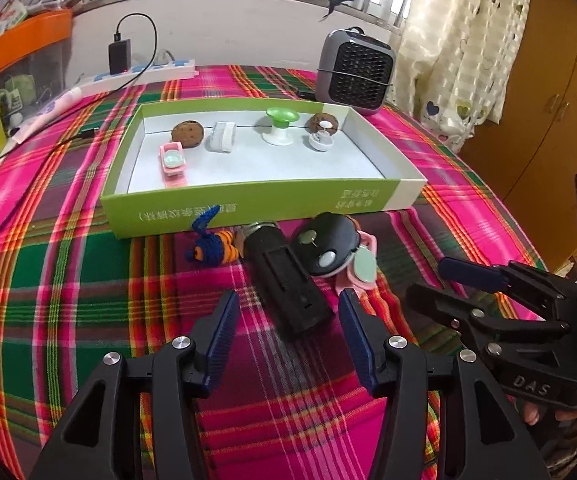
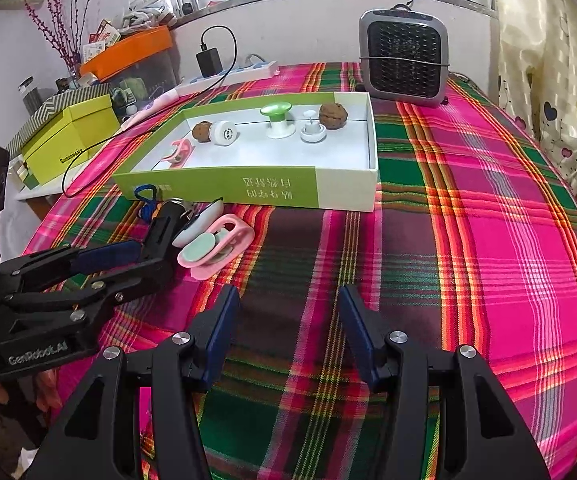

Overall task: Organize objects
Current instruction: 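Move the left tool toward the black case while the right tool approaches the pink-green clip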

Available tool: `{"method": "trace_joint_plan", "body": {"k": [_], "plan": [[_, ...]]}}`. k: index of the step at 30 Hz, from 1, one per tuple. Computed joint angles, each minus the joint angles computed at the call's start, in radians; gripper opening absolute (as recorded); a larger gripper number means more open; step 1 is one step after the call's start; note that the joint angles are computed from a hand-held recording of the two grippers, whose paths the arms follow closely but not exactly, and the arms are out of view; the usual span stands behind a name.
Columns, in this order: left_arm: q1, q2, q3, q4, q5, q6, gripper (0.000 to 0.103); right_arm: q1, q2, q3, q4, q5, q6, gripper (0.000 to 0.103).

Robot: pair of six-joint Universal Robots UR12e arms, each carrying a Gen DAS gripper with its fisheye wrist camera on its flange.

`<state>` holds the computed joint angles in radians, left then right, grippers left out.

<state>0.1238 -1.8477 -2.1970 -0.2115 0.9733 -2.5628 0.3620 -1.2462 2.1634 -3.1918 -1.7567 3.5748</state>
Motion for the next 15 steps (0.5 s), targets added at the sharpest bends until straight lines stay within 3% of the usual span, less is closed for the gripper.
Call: {"method": "trace_joint_plan", "body": {"k": [15], "plan": [[-0.005, -0.015, 0.017, 0.04, 0.069, -0.002, 0.051, -0.006, 0.001, -0.008, 0.002, 0.019, -0.016, 0.053]]}}
